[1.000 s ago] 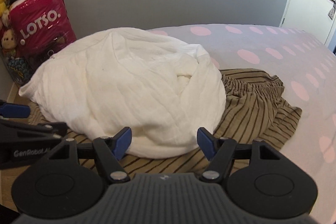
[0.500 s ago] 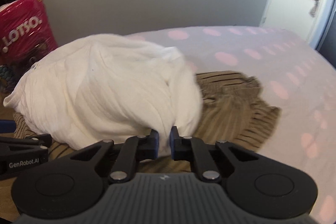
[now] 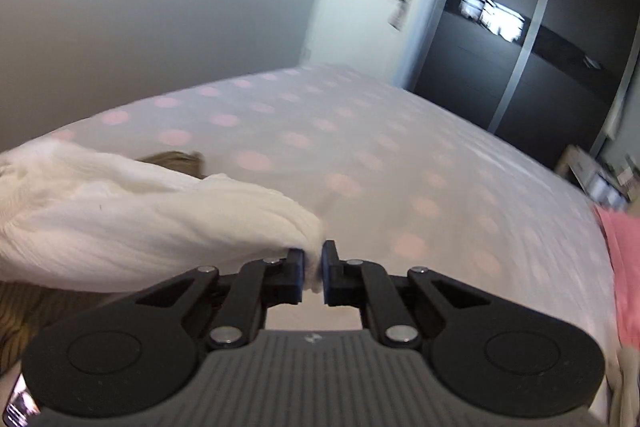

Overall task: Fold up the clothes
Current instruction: 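Lift and spread the white garment across the bed with the right gripper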

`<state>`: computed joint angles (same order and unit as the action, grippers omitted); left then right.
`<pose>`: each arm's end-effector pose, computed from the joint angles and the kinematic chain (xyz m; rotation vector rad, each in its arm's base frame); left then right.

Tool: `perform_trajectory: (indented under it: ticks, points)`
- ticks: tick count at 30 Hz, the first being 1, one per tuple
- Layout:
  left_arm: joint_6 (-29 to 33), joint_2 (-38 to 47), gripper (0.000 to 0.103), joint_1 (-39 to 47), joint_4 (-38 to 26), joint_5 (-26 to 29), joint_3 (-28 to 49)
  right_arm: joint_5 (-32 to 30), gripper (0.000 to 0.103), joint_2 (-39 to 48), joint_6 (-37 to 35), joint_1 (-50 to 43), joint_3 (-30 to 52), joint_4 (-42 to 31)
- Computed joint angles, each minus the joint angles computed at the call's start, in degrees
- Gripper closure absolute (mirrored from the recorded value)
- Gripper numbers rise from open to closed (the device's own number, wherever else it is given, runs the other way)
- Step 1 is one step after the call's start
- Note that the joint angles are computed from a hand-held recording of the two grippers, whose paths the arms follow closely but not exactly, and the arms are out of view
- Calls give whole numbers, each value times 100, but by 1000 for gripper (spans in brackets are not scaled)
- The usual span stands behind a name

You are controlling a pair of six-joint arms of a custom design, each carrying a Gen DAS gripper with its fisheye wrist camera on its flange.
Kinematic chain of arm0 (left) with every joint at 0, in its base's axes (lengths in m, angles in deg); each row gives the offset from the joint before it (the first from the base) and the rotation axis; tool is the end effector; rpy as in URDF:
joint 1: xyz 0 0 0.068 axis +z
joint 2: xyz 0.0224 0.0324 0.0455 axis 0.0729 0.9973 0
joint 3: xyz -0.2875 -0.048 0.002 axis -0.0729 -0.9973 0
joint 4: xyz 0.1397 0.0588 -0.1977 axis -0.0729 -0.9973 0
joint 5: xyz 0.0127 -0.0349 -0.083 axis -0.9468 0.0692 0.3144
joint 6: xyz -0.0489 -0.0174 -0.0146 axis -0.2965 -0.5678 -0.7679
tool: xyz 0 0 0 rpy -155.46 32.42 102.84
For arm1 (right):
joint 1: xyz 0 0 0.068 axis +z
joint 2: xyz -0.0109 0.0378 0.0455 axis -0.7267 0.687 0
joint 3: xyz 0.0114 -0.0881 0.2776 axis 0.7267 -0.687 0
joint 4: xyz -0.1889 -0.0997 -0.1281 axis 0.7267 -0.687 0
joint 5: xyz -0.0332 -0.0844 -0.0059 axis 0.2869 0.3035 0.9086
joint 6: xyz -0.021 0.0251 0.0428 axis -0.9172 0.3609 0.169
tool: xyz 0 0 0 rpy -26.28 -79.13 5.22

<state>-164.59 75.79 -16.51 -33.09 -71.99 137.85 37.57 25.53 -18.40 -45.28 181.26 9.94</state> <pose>0.2033 -0.0543 0.3142 -1.2849 2.1748 0.3531 0.4072 0.0264 0.3556 -0.9403 1.9495 0.2131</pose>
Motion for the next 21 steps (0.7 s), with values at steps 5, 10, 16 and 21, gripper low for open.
perform_trajectory:
  ticks: [5,10,16,21]
  points:
    - [895,-111,31,-504,1167,379,-3,108,94,291,-147,-961,462,-136]
    - [1289,616,34,-1070,1468,585,606,844,94,618,26,-1647,658,426]
    - [1829,1850,34,-1600,1105,643,1737,2104,94,1875,291,-2267,2493,86]
    - [1963,2438,34,-1606,657,749,2250,2581,93,2810,136,-2716,3913,-242]
